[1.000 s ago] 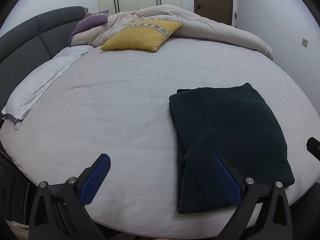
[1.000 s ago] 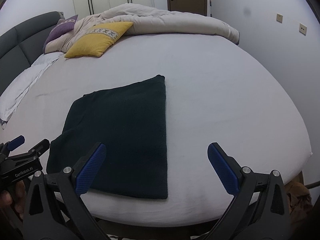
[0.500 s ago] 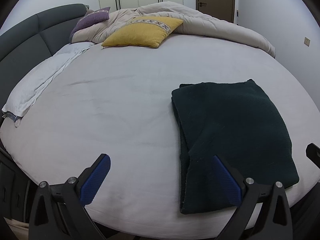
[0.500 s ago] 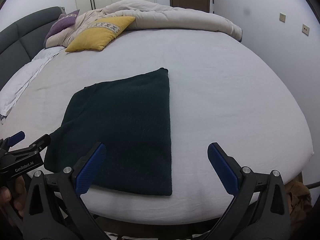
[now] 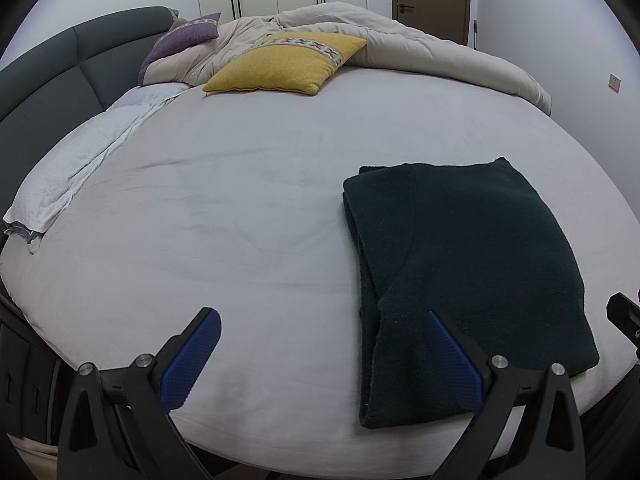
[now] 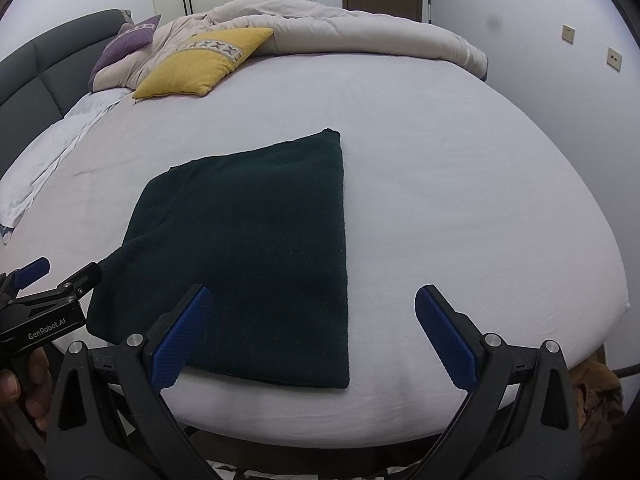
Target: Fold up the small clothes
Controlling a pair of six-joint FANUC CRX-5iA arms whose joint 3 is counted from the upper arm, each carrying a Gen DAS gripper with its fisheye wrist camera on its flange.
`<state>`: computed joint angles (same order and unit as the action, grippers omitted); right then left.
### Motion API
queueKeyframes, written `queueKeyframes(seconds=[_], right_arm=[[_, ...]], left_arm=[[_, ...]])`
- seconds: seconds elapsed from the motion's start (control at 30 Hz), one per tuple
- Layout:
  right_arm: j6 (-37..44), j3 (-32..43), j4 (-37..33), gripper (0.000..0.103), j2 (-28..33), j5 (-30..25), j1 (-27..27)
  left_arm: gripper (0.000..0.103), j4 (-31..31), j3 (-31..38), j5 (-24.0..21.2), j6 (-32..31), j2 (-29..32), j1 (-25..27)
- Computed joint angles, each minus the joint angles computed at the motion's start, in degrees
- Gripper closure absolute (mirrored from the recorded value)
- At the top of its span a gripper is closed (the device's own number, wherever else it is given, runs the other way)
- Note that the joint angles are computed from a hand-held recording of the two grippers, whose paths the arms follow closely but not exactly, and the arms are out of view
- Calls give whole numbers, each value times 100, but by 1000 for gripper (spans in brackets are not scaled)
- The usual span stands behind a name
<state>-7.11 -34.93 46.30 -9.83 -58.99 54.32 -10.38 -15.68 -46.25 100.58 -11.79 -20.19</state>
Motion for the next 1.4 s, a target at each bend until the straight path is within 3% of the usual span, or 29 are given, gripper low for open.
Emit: queueKeyframes(seconds=[1.4], right_arm=[[-25, 77, -3, 0, 147, 85, -42]], left_arm=[[0, 77, -85, 40, -85, -34, 38]])
